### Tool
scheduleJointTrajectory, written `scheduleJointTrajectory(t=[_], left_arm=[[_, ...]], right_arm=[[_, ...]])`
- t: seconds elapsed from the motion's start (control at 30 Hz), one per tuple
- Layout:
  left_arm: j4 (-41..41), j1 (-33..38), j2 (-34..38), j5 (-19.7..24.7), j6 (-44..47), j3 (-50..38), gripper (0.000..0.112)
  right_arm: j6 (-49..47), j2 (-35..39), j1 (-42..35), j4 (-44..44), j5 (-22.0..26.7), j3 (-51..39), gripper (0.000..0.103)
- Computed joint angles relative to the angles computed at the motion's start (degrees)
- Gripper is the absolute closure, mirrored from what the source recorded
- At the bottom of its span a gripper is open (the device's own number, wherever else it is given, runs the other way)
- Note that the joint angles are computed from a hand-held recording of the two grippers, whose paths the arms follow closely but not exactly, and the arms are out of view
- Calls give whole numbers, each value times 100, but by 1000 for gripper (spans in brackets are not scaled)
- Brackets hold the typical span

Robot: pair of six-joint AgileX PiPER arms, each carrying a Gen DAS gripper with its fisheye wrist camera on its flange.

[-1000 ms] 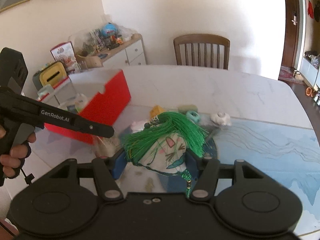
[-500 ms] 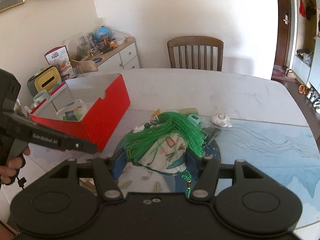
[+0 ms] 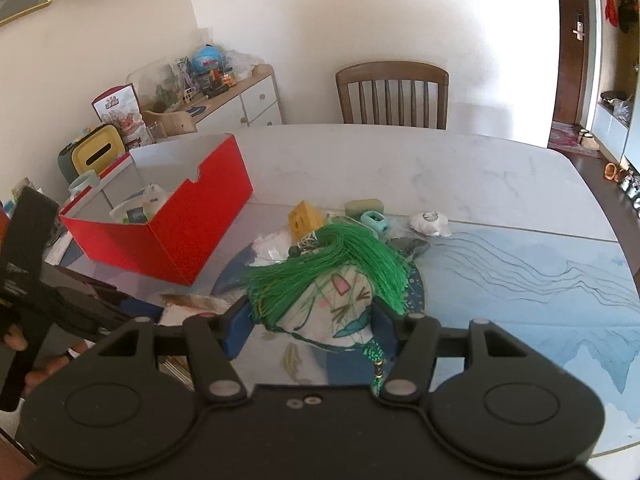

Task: Organize objects
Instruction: 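Grasp the silver foil packet with left tool while right tool lifts the doll, then carry foil packet and doll into the red box and open both tools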

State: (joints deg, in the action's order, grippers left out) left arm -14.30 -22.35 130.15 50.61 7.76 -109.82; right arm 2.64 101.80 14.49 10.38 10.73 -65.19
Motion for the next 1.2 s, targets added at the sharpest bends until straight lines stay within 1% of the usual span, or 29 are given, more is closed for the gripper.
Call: scheduleJointTrajectory(t=[0.07,0.23,0.4,0.5,0.6,0.73,0.87,1.03,1.2], left_arm=[[336,-114,96,-40,-346,-50,38],[938,-318,238,-140,-917,-90,38],[1200,-410,246,-283,-1195,-37,38],[1160,-381,163,-444,-1264,115,44],[1044,-341,9,-685,-1200,371,52],[825,-263,-80,-756,-1051,479,60],[479,-126,-221,-776,-742,608,62],[43,104,-522,-748,-264,733,62],[-504,402,-898,-636,486,751,62]], right_arm=[[-813,-8,-106,725,11,45,43],[-2265,34,-298,2007,96,91,43],[-3195,51,-434,2833,187,140,43],[-3394,78,-486,2984,249,102,43],[-3395,99,-490,2982,269,73,43],[-3083,136,-398,2681,273,-13,43],[-2548,157,-260,2174,269,-147,43],[-1481,208,-35,1203,312,-407,43],[-474,340,216,314,450,-860,43]])
